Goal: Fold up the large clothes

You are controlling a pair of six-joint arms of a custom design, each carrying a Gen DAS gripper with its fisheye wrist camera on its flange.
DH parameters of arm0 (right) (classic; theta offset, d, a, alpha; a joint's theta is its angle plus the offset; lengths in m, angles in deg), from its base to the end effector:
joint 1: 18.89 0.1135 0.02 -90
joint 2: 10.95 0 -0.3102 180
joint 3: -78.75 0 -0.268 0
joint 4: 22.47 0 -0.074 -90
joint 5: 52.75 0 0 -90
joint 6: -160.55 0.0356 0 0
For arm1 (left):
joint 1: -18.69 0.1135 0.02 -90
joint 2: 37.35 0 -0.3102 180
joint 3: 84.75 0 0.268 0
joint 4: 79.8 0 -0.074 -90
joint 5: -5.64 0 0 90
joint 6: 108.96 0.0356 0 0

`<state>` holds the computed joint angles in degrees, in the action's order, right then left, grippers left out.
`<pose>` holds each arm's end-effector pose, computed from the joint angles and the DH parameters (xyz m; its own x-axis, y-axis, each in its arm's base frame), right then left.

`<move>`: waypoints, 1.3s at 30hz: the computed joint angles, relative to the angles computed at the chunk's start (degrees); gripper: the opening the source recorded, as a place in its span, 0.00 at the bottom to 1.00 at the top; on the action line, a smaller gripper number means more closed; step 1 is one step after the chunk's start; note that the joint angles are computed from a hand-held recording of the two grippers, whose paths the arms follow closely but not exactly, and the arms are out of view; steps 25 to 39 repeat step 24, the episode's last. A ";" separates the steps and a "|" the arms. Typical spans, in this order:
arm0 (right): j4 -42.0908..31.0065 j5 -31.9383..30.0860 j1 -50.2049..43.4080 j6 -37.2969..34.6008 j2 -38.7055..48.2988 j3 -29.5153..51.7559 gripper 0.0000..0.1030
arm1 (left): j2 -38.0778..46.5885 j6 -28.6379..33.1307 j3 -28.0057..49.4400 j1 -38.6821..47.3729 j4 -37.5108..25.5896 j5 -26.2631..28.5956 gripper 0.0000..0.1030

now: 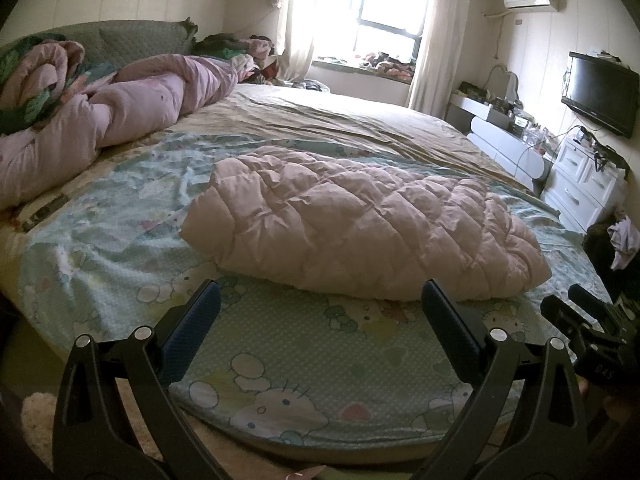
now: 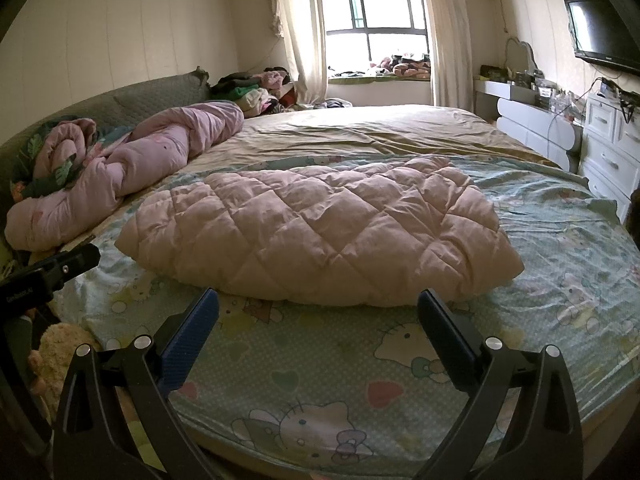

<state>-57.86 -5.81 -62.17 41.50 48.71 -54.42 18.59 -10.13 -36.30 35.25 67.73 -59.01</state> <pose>0.1559 -0.1134 0.2471 -0.5570 0.0372 -0.8297 -0.1152 0.9859 0.1216 0.1897 0.0405 0.2674 -0.5996 -0.0336 -0.7996 0.1508 0.9765 -0.1541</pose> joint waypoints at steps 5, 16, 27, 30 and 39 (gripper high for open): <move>0.24 0.94 0.39 0.56 -0.79 -0.81 0.96 | 0.49 1.52 -0.06 1.67 -1.01 -0.82 0.91; 2.31 2.98 -3.74 4.90 1.47 -1.16 0.96 | 6.40 1.37 0.79 5.87 0.62 -1.20 0.91; 19.35 19.47 -29.20 17.31 31.40 13.67 0.96 | 32.35 -1.34 18.35 18.31 6.69 -8.18 0.91; 19.35 19.47 -29.20 17.31 31.40 13.67 0.96 | 32.35 -1.34 18.35 18.31 6.69 -8.18 0.91; 19.35 19.47 -29.20 17.31 31.40 13.67 0.96 | 32.35 -1.34 18.35 18.31 6.69 -8.18 0.91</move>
